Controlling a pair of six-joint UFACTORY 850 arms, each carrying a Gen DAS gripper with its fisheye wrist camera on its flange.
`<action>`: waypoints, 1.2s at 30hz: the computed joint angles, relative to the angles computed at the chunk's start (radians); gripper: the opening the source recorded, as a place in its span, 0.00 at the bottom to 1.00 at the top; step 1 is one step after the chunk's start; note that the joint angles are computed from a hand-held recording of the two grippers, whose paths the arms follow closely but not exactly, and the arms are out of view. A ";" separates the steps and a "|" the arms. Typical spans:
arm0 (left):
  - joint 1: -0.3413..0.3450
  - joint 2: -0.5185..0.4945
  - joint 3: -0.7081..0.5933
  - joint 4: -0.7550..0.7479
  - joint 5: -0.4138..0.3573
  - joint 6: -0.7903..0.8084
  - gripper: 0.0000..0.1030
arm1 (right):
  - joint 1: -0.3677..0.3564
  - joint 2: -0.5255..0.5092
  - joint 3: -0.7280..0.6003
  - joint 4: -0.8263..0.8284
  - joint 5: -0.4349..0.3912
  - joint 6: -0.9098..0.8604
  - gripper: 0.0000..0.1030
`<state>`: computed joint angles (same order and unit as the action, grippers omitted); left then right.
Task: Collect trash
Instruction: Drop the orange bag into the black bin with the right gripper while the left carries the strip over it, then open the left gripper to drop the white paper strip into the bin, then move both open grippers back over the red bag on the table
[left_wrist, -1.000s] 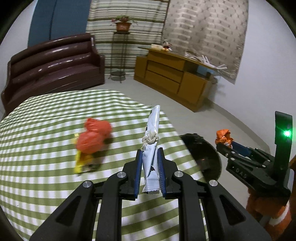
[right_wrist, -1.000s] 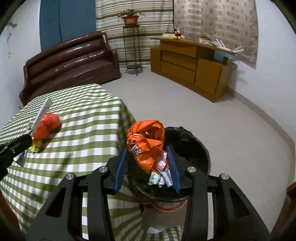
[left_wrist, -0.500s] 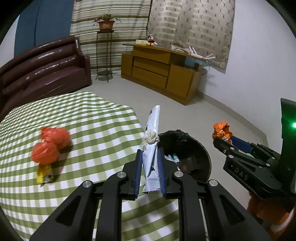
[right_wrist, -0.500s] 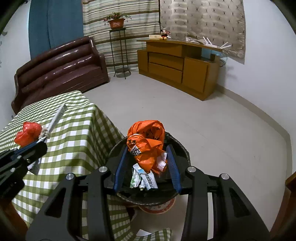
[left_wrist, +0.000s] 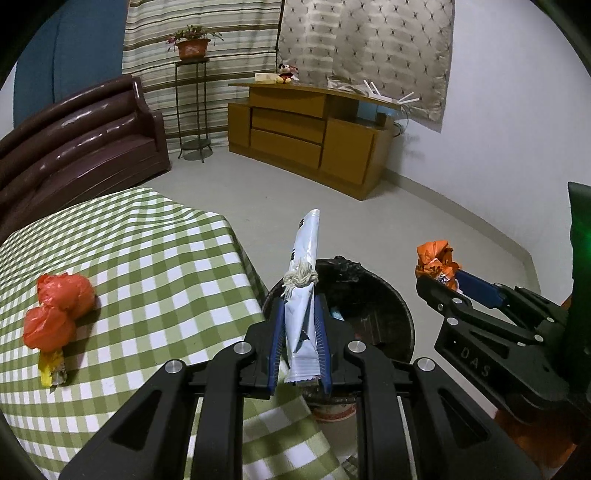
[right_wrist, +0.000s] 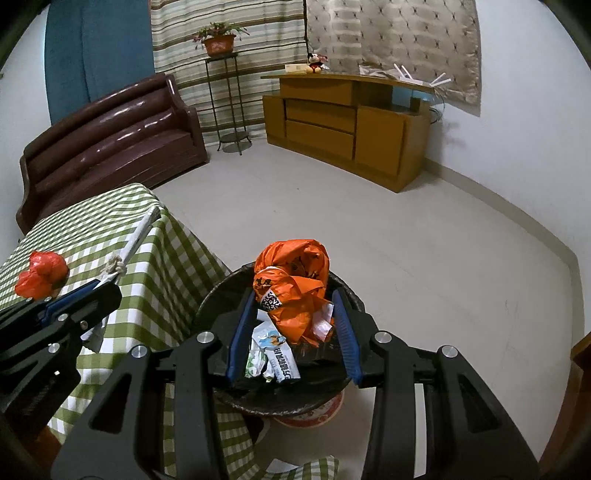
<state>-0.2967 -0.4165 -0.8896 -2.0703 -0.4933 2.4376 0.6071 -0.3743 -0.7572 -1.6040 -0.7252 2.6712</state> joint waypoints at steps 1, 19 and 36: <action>-0.007 -0.005 -0.007 -0.007 0.007 0.003 0.17 | -0.006 0.001 0.001 -0.005 0.003 0.003 0.40; -0.067 -0.050 -0.056 -0.118 0.053 0.097 0.40 | -0.046 -0.008 0.026 -0.066 0.018 0.099 0.47; -0.003 -0.002 -0.013 -0.114 0.034 0.084 0.48 | -0.026 -0.008 0.005 -0.049 0.005 0.070 0.50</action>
<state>-0.2994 -0.4187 -0.9023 -2.1838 -0.4591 2.5220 0.5812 -0.3819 -0.7523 -1.6528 -0.7202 2.7415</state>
